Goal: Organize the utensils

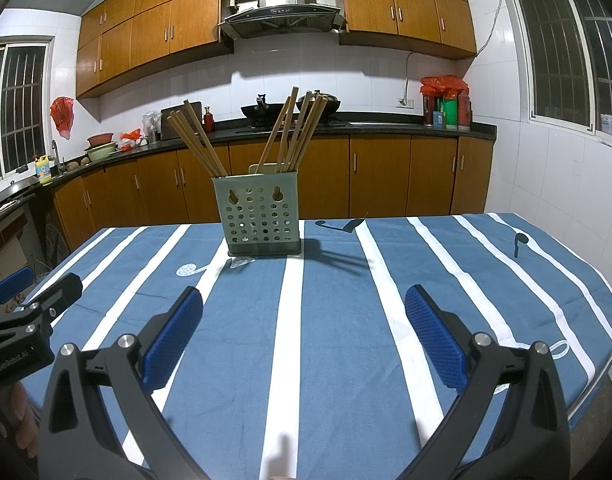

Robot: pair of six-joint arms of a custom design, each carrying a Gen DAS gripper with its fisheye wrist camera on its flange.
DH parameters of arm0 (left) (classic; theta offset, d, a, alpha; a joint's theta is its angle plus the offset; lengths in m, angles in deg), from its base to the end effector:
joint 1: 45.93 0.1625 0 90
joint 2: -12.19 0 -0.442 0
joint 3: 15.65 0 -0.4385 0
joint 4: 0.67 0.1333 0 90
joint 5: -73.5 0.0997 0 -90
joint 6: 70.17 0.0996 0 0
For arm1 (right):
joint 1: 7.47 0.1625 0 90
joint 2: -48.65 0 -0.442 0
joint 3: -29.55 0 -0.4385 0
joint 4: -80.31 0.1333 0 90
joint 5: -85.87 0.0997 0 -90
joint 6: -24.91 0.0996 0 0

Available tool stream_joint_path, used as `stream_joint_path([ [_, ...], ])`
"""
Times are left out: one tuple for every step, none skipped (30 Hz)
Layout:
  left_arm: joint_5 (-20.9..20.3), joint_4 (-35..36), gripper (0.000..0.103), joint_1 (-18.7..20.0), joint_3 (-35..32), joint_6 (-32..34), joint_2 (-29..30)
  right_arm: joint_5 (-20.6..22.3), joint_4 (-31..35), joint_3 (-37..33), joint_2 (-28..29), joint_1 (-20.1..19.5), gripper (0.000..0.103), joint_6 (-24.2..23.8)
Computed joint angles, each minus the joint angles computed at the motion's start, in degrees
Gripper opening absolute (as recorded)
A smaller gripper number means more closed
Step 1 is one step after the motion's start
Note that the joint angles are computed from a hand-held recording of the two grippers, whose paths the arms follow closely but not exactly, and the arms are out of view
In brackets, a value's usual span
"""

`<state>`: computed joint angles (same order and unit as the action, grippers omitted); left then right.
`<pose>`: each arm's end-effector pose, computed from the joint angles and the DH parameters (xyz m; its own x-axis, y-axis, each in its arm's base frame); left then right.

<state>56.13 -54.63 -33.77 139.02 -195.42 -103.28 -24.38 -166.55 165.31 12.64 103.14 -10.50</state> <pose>-0.0950 -0.2541 0.1804 -0.6878 -0.3245 -0.6494 0.5417 0.3661 -0.7567 0.2389 -0.3545 0.0232 -0.6883 -0.3419 0.6397 -0.7239 0.3805 -0.5755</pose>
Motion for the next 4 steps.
stream_joint_path([
  [-0.4, 0.3, 0.101, -0.4, 0.1, -0.2, -0.3, 0.0, 0.1, 0.0, -0.1, 0.0, 0.099, 0.0],
  [-0.1, -0.1, 0.101, 0.0, 0.0, 0.1, 0.0, 0.0, 0.2, 0.0, -0.2, 0.0, 0.099, 0.0],
  [-0.2, -0.1, 0.101, -0.2, 0.0, 0.1, 0.0, 0.0, 0.1, 0.0, -0.1, 0.0, 0.099, 0.0],
  [-0.4, 0.0, 0.101, -0.4, 0.1, 0.1, -0.1, 0.0, 0.2, 0.1, -0.2, 0.0, 0.099, 0.0],
])
